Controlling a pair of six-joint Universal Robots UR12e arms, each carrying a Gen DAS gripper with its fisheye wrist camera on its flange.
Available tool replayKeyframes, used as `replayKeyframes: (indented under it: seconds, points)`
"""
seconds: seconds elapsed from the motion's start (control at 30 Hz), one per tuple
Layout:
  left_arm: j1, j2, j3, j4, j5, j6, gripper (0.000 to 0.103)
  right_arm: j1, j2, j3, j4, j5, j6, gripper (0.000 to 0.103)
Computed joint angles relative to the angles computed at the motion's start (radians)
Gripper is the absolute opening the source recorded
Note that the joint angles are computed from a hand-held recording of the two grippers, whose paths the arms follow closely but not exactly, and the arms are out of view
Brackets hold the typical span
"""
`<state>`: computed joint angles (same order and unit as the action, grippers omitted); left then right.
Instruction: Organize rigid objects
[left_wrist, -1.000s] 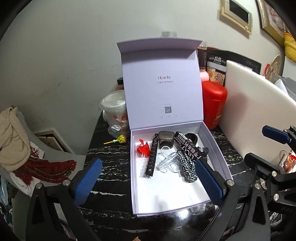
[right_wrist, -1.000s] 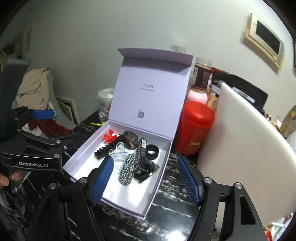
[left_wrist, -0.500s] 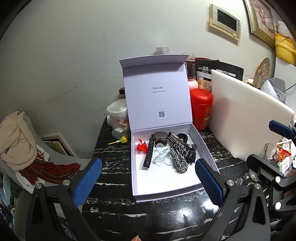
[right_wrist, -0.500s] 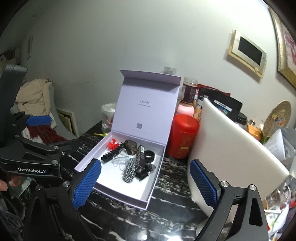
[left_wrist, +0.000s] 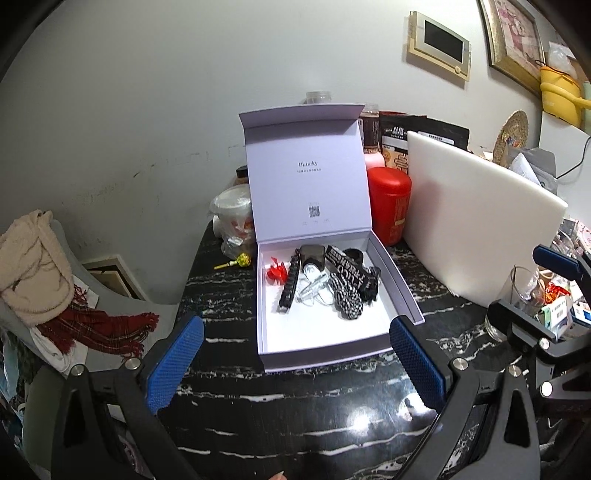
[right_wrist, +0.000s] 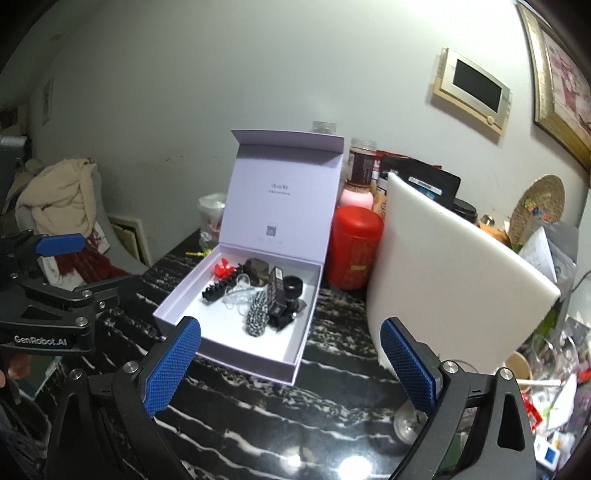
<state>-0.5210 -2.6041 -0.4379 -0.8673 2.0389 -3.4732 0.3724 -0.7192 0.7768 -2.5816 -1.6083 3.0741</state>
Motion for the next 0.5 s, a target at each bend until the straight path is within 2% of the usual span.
replayKeyframes:
  seconds: [0.27, 0.5]
  points:
    - [0.0, 0.03, -0.06, -0.003, -0.018, -0.036, 0.103, 0.003, -0.011, 0.028, 0.009, -0.01, 0.008, 0.099]
    - [-0.003, 0.04, -0.08, -0.001, -0.023, -0.032, 0.103, 0.004, -0.008, 0.025, 0.025, -0.005, 0.011, 0.099]
